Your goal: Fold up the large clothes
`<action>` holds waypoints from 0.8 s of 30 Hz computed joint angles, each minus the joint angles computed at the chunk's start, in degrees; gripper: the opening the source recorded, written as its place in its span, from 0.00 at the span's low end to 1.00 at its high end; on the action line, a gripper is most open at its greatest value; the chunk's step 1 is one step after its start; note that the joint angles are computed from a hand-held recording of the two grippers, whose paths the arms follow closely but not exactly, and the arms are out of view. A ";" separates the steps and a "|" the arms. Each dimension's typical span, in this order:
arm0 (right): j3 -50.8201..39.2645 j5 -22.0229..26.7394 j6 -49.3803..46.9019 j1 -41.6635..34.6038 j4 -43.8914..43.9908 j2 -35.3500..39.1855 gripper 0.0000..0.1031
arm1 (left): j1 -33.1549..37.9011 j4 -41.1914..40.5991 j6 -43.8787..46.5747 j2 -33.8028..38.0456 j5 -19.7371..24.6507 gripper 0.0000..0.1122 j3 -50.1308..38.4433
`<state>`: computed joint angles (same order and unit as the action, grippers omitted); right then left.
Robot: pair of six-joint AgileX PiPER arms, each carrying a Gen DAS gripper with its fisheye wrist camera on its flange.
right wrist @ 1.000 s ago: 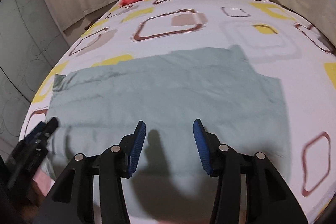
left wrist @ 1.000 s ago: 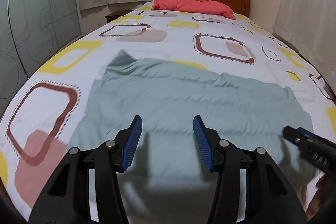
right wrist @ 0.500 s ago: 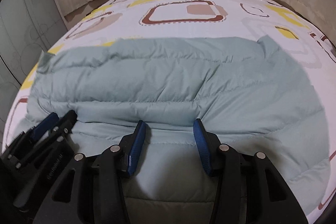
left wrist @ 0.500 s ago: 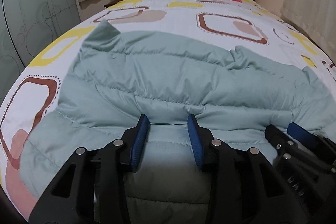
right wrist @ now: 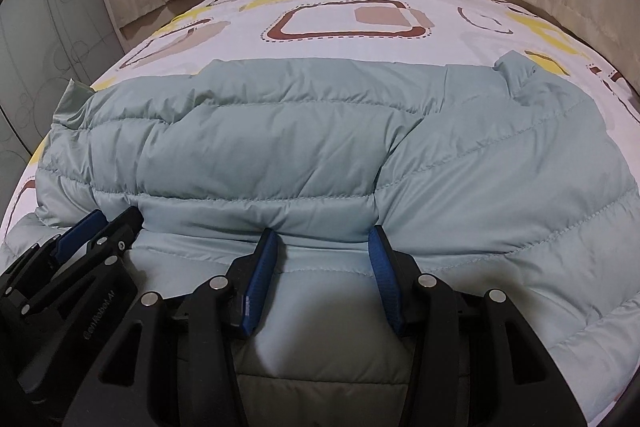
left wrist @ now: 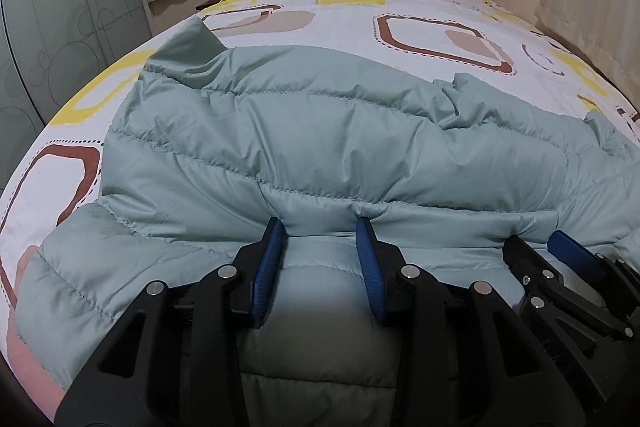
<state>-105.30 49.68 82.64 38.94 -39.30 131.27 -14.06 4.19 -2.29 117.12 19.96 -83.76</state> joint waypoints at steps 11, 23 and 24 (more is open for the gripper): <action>1.46 -1.26 1.65 0.13 -1.68 -0.55 0.47 | 5.74 -23.36 21.03 -4.74 1.21 0.44 4.26; 1.97 -1.95 2.47 0.13 -2.35 -0.76 0.47 | 19.78 -29.37 20.45 -4.84 7.46 0.60 0.08; 2.03 -1.97 2.50 0.14 -2.36 -0.78 0.47 | 21.54 -32.37 21.32 -3.73 9.83 0.61 -1.68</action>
<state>-103.27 47.71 85.15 39.08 -41.66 130.49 7.48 -28.18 19.02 113.39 29.80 -85.44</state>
